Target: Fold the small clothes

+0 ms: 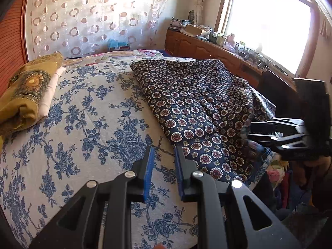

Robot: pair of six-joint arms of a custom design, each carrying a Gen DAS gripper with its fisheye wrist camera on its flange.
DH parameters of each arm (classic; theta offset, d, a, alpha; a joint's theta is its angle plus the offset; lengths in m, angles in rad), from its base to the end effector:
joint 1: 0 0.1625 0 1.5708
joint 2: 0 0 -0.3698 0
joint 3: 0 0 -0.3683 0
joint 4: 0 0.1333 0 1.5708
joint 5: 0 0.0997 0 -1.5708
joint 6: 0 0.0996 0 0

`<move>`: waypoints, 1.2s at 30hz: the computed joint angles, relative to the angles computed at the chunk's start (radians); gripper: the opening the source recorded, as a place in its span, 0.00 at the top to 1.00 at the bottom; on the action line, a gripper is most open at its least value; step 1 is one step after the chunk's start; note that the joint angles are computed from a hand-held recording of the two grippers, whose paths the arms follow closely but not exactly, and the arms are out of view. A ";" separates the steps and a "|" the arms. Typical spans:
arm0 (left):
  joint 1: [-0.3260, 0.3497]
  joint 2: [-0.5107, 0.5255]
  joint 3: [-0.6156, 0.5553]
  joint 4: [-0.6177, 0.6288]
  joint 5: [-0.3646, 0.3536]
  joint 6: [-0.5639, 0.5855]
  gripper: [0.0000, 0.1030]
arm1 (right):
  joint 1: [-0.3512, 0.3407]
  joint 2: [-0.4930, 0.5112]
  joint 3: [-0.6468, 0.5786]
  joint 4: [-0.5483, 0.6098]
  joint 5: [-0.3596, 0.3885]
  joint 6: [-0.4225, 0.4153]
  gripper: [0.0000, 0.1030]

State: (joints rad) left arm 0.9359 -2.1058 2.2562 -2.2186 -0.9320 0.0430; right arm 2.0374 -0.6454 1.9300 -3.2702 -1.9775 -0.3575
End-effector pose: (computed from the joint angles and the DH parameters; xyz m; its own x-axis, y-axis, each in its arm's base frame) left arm -0.0236 -0.3569 0.4027 -0.7919 0.2773 -0.5440 0.5558 0.6963 -0.4542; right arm 0.3212 -0.4289 -0.0119 -0.6915 -0.5397 0.4802 -0.6978 0.6709 -0.2508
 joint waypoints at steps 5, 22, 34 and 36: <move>0.008 -0.013 -0.002 0.010 0.000 -0.001 0.83 | -0.004 0.041 -0.038 -0.011 -0.030 0.004 0.54; -0.017 -0.047 0.004 0.027 -0.007 -0.018 0.83 | 0.138 -0.167 0.014 -0.060 -0.130 -0.128 0.99; -0.053 -0.017 0.017 0.028 -0.017 -0.021 0.83 | 0.031 -0.234 0.124 -0.146 -0.181 -0.105 0.73; -0.052 -0.009 0.018 0.026 -0.016 -0.021 0.83 | 0.001 -0.229 0.134 -0.138 -0.166 -0.085 0.69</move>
